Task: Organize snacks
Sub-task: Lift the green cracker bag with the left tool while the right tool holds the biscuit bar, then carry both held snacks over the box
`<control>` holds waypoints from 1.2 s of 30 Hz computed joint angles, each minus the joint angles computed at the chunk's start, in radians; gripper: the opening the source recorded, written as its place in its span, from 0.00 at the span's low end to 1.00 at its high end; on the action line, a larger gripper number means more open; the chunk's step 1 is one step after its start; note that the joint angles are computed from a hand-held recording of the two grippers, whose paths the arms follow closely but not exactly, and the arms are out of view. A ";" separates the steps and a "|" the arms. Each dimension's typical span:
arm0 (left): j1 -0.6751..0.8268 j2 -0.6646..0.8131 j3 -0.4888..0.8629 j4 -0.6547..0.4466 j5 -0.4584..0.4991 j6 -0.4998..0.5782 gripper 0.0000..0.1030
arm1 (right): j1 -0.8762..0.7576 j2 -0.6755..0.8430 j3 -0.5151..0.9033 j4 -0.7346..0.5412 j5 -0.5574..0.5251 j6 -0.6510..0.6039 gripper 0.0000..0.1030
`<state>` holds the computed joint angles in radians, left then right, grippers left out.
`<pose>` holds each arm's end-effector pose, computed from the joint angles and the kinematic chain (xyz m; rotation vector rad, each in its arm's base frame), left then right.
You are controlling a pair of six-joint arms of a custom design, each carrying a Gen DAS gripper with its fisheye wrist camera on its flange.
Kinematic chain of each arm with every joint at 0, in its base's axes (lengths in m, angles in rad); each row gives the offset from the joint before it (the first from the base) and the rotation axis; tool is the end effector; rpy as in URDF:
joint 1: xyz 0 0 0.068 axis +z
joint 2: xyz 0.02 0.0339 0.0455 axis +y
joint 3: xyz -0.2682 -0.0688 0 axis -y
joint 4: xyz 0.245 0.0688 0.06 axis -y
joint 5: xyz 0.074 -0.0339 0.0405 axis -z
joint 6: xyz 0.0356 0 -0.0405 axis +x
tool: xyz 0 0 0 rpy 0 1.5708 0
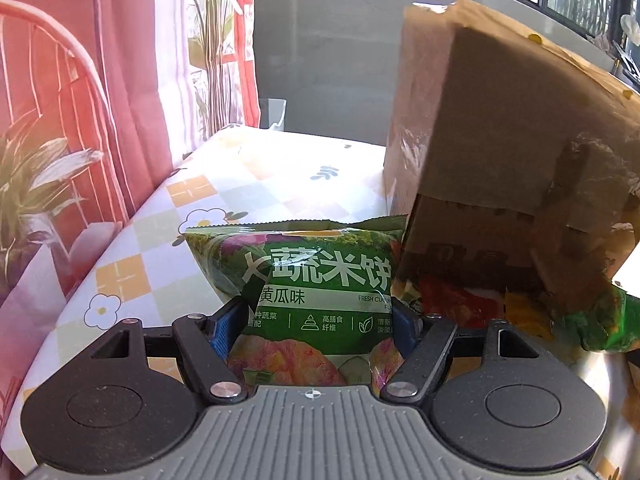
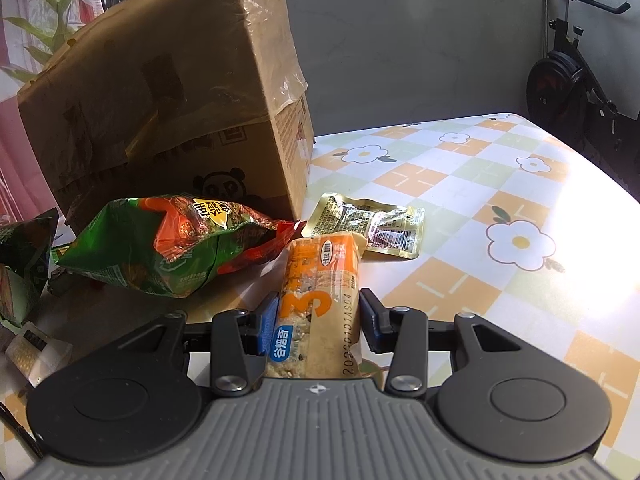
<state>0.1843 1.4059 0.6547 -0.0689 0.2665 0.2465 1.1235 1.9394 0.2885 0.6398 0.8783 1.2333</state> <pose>0.2670 0.0402 0.1755 0.1974 2.3482 -0.1100 0.1148 0.1759 0.0327 0.4038 2.1098 0.1829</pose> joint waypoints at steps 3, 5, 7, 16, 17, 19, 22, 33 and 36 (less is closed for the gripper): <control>0.007 0.020 0.011 -0.001 0.002 0.028 0.74 | 0.001 -0.003 0.008 -0.024 0.002 -0.001 0.43; -0.007 0.007 -0.005 0.004 -0.004 0.051 0.75 | 0.001 -0.004 0.013 -0.036 0.003 -0.002 0.44; -0.011 -0.015 -0.030 0.013 -0.004 0.079 0.75 | 0.003 -0.005 0.017 -0.047 0.005 -0.001 0.44; 0.016 -0.006 -0.021 -0.012 0.039 0.136 0.75 | 0.004 -0.008 0.023 -0.064 0.006 -0.002 0.44; 0.017 -0.010 -0.030 -0.004 0.039 0.132 0.75 | 0.004 -0.009 0.022 -0.065 0.006 -0.002 0.44; 0.021 -0.018 -0.046 0.015 0.045 0.119 0.72 | 0.004 -0.011 0.022 -0.064 0.006 -0.003 0.44; 0.030 -0.037 -0.057 0.014 0.063 0.105 0.70 | 0.014 -0.012 0.018 -0.063 0.023 0.007 0.43; 0.059 -0.176 -0.090 -0.026 0.136 0.074 0.70 | 0.105 -0.067 0.024 -0.218 0.137 0.160 0.41; 0.072 -0.221 -0.087 -0.046 0.158 0.073 0.70 | 0.152 -0.126 0.005 -0.301 0.172 0.271 0.41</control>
